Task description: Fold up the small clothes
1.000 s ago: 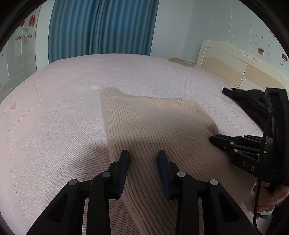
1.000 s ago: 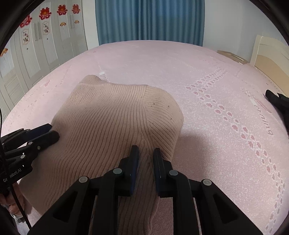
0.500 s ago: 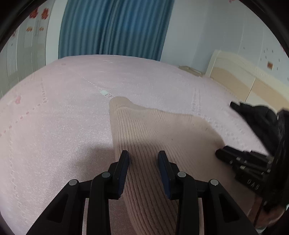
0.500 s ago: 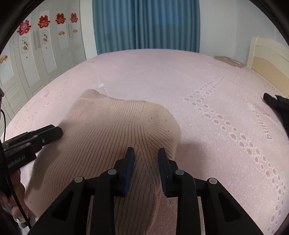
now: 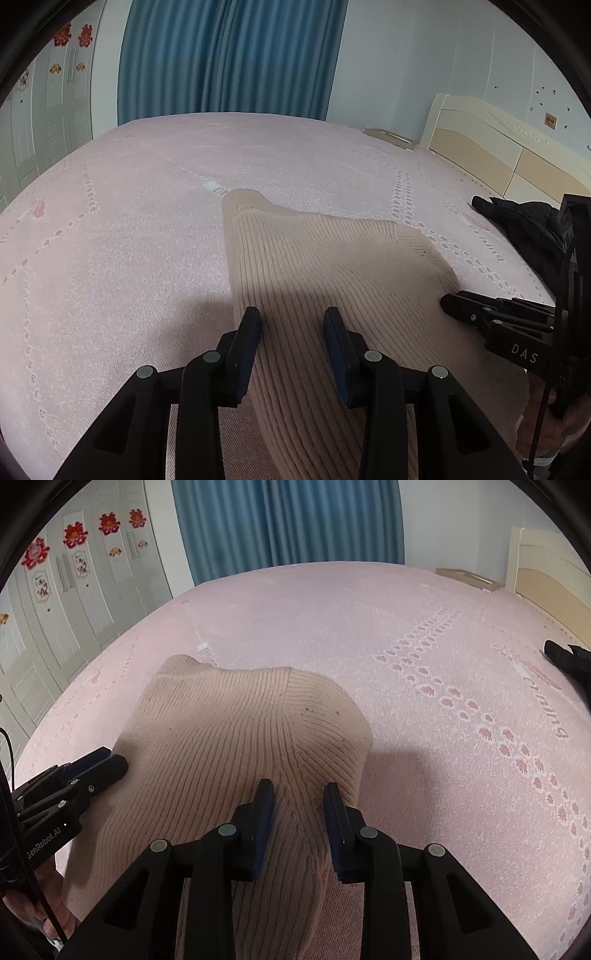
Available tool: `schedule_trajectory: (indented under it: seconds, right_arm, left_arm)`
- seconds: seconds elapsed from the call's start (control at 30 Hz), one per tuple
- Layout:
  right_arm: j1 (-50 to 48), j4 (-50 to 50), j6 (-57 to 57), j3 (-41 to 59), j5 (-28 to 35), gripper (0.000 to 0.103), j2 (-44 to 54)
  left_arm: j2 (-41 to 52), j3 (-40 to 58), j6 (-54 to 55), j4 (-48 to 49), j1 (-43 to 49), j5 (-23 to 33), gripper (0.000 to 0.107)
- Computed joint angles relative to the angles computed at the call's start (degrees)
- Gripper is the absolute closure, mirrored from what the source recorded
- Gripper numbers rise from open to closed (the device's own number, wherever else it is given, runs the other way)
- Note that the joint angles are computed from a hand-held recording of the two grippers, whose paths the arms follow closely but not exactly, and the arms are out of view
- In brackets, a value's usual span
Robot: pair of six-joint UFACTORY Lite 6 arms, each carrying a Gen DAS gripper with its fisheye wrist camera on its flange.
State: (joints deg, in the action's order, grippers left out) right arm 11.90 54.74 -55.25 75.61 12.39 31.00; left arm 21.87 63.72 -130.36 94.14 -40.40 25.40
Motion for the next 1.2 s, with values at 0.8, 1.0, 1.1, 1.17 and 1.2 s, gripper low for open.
schedule_trajectory:
  seconds: [0.8, 1.0, 1.1, 1.17, 1.2]
  right_arm:
    - [-3.75, 8.83, -6.31, -7.62, 4.4, 0.068, -6.65]
    - [-3.02, 10.29, -8.54, -12.4, 2.29, 0.068, -11.05]
    - [-3.54, 11.28, -11.26, -15.25, 1.56, 0.068, -13.9]
    - [-4.48, 12.61, -13.38, -16.95, 1.5, 0.068, -15.66]
    - [-4.96, 12.67, -13.48, -17.73, 1.5, 0.068, -16.47]
  left_arm:
    - [-4.93, -6.03, -2.76, -1.71, -4.91, 2.86, 0.068]
    - [-7.06, -7.97, -3.28, -3.35, -6.47, 3.53, 0.067]
    - [-8.73, -9.82, -3.98, -4.13, -8.13, 4.06, 0.066]
    - [-8.83, -9.64, -0.35, -8.22, -10.13, 5.92, 0.063]
    - [-8.55, -9.19, 1.82, -10.22, -11.01, 6.63, 0.063]
